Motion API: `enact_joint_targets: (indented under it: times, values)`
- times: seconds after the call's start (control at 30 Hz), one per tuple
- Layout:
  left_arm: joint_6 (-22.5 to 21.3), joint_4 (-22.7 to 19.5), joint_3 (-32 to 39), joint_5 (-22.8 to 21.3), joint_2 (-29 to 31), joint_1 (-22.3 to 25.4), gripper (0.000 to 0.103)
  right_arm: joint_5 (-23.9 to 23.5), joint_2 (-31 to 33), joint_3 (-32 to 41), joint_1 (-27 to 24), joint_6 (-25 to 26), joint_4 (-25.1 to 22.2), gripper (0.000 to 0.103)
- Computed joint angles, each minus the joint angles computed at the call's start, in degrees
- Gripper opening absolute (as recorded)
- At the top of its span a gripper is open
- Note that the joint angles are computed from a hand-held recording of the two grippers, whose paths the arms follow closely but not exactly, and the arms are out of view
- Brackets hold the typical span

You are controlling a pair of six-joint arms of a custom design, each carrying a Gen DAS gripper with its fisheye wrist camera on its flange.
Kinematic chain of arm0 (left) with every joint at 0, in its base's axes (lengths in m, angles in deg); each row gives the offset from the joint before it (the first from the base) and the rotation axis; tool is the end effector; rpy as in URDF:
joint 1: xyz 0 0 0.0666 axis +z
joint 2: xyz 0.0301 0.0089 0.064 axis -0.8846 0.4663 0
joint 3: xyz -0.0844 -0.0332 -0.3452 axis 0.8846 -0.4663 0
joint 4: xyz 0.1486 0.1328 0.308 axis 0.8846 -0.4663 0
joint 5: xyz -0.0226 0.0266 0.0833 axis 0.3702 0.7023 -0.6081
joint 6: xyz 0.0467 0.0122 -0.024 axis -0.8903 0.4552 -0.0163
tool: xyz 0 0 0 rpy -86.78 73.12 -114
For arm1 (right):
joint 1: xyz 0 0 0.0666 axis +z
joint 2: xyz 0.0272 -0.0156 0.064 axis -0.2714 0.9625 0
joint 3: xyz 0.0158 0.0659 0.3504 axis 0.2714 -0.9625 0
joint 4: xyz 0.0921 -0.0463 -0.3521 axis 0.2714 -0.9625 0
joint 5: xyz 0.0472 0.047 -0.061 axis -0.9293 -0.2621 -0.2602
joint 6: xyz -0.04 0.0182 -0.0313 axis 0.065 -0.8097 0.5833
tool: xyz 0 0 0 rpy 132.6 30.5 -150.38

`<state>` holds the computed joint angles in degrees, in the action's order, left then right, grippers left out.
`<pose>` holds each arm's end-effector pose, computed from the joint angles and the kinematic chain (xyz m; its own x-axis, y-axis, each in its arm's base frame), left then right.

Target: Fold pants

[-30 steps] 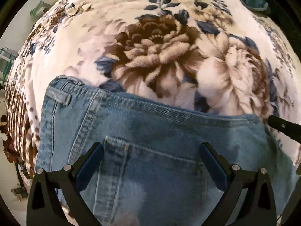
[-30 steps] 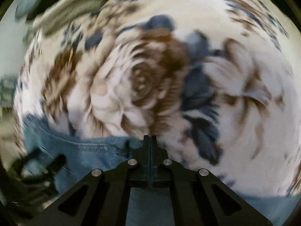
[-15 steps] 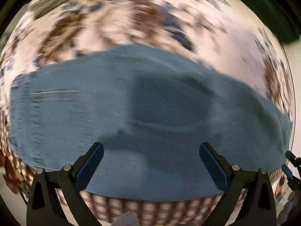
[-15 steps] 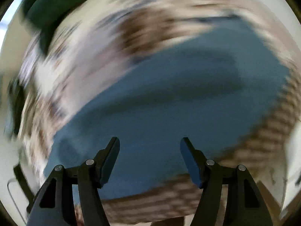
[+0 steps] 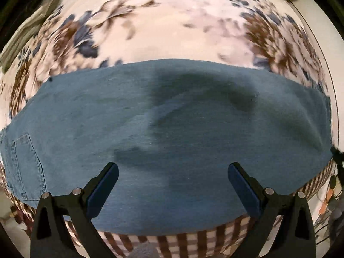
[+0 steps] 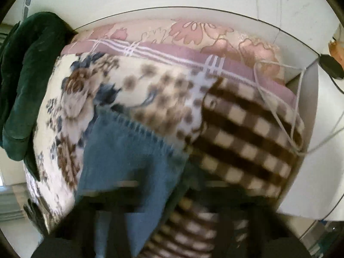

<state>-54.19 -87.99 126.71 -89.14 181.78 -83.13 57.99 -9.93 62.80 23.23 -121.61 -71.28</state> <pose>0.4293 -0.1644 0.3871 -0.9950 0.0996 0.0071 0.0997 0.9950 0.0076 0.3007 0.2387 0.3445 -0.4441 0.8956 -0.0270 0.8521 0.4315 0.2963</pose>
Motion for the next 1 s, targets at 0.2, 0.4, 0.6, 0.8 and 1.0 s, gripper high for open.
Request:
enact_joint_targets:
  times: [0.2,0.4,0.6,0.8,1.0]
  values:
    - [1.3,-1.7,1.9,-0.8,2.0,-4.8,0.103,1.4,-1.4,2.6,1.4,2.5,-4.5,0.009]
    - [2.8,-0.8,-2.2,0.4,0.2,-7.6,0.103,-6.6,-6.5,-6.8,-1.3,3.6,3.8,0.034]
    - [5.8,7.0,-8.8,3.6,0.4,-8.9,0.103,-2.7,-13.0,-15.7,2.2,-1.7,18.9,0.076]
    - [8.5,11.8,-11.9,2.8,-1.7,-11.2,0.103,2.1,-13.2,-29.1,4.0,-4.7,50.8,0.077]
    - [8.5,10.1,-11.5,2.8,-2.2,-10.3,0.103,6.5,-5.6,-28.8,3.5,-4.7,61.9,0.032]
